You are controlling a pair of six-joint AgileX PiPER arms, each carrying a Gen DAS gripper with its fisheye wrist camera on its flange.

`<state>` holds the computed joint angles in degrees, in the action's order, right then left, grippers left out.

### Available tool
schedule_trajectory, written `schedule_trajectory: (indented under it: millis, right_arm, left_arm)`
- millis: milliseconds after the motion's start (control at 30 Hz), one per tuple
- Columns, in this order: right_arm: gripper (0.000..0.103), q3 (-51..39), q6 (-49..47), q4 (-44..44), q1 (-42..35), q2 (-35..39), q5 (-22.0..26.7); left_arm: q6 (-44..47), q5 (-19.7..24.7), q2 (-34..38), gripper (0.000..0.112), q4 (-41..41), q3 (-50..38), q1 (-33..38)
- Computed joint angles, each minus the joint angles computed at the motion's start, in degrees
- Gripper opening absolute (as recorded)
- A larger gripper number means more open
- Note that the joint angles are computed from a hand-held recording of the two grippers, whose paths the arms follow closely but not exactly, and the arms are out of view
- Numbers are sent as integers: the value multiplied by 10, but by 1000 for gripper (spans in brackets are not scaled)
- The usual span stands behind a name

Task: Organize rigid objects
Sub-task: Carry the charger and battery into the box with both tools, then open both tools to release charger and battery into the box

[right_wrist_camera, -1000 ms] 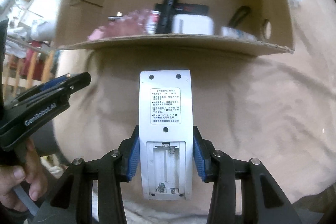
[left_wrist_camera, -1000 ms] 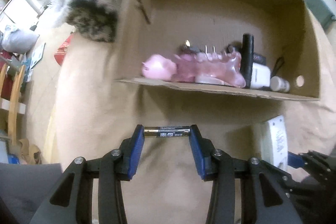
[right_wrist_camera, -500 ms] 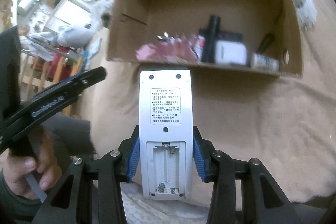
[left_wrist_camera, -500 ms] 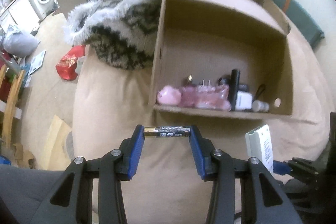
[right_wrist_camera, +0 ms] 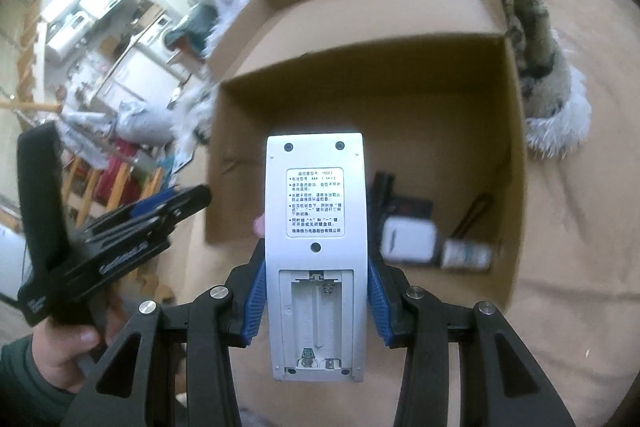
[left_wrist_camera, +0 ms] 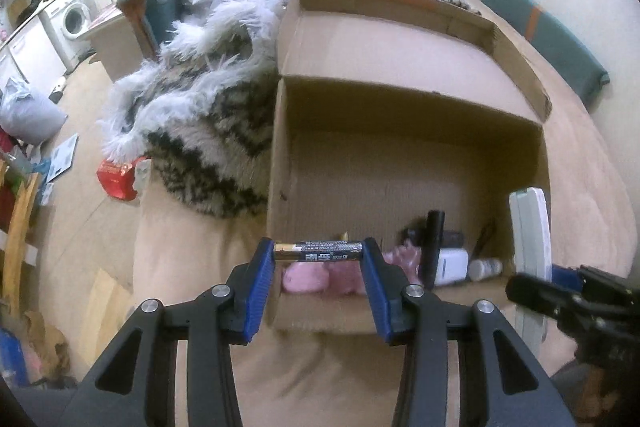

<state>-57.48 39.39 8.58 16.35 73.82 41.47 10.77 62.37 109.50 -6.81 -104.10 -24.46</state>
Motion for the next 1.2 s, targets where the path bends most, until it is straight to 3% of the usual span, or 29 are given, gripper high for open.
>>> schedule_trajectory:
  millis: [267,367,500,833,1200]
  right_arm:
    - [46,9,-83,55,-81,57,-40]
    - [46,-6,-70,25,-79,83,-38]
    - [46,-20,-89,35,-79,112,-48]
    - [47,-38,-45,-10,-56,149,-52]
    - [47,-61,-44,3,-54,188,-46]
  left_arm:
    - [5,3,79,40,2,-79,-26]
    - [8,-9,94,40,0,-79,-31]
    - [6,-57,90,40,18,-42,-38]
    - [7,-48,118,40,10,-56,-40]
    - [17,-54,120,40,23,-40,-55]
